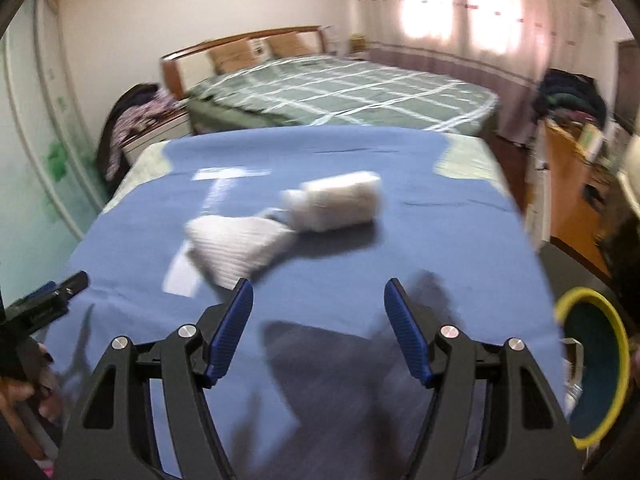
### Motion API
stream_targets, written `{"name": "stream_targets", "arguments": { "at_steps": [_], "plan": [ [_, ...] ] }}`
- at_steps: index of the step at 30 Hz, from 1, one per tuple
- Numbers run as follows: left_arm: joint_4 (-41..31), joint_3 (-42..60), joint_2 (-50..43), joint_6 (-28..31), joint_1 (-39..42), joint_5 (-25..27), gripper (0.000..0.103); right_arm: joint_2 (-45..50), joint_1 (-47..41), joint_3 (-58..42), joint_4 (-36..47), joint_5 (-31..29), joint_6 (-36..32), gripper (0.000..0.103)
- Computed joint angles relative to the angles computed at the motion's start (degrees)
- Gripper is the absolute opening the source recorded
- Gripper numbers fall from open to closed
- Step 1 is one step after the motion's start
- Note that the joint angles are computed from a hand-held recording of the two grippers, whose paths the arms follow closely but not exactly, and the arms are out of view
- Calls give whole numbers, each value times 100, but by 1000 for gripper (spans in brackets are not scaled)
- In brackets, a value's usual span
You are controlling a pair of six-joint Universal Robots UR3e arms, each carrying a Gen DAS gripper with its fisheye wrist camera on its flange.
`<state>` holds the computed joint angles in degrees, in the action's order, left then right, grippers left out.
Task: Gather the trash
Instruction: 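Move the open right tool back over the white towel, then close the right tool on the white towel and lift it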
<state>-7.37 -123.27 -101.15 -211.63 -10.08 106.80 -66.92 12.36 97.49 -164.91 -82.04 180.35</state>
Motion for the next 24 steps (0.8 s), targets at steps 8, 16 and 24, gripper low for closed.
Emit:
{"name": "stream_targets", "arguments": {
  "at_steps": [8, 16, 24],
  "plan": [
    [72, 11, -61, -41, -57, -5, 98, 1639, 673, -2463, 1234, -466, 47, 65],
    [193, -198, 79, -129, 49, -228, 98, 1902, 707, -2629, 1277, -379, 27, 27],
    [146, -115, 17, -126, 21, -218, 98, 1476, 642, -2074, 1076, -72, 5, 12]
  ]
}}
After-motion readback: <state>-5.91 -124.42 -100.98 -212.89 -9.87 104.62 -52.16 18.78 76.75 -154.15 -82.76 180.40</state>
